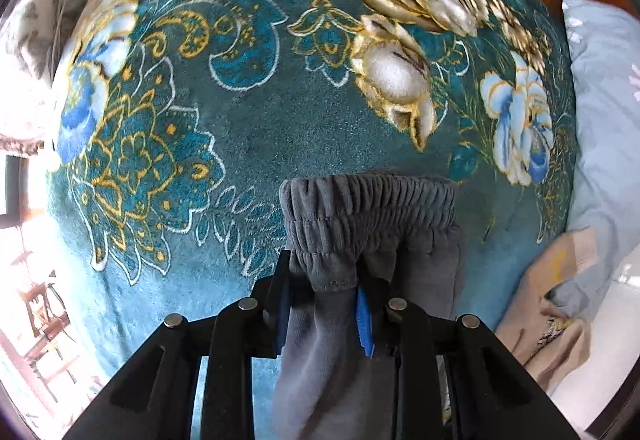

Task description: Fold clothes

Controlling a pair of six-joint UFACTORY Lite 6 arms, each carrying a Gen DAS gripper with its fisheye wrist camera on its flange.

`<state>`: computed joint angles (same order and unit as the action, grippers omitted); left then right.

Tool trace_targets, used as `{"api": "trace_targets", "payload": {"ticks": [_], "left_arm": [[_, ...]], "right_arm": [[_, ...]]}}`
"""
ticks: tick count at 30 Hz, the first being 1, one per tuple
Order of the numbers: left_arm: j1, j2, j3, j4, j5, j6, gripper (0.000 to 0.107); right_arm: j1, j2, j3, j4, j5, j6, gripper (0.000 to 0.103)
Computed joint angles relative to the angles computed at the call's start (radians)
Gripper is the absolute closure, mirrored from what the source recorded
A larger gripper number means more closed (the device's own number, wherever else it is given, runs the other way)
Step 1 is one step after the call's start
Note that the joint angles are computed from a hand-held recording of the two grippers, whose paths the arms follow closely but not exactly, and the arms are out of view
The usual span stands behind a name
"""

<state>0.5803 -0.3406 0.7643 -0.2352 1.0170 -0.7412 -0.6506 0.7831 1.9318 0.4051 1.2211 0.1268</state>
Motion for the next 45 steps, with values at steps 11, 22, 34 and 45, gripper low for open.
{"api": "trace_targets", "payload": {"ticks": [11, 22, 34, 45], "left_arm": [[-0.130, 0.058, 0.104, 0.073, 0.034, -0.147, 0.078], [-0.199, 0.027, 0.302, -0.077, 0.105, -0.013, 0.080], [-0.472, -0.002, 0.025, -0.078, 0.047, -0.157, 0.080], [-0.515, -0.015, 0.112, -0.056, 0.081, -0.162, 0.079]], "right_arm": [[0.041, 0.146, -0.053, 0.112, -0.227, 0.037, 0.040], [-0.024, 0.014, 0.037, 0.171, -0.084, 0.052, 0.086], [-0.356, -0.195, -0.269, -0.146, -0.061, 0.042, 0.086], [-0.234, -0.411, -0.278, -0.143, -0.028, -0.082, 0.086]]}}
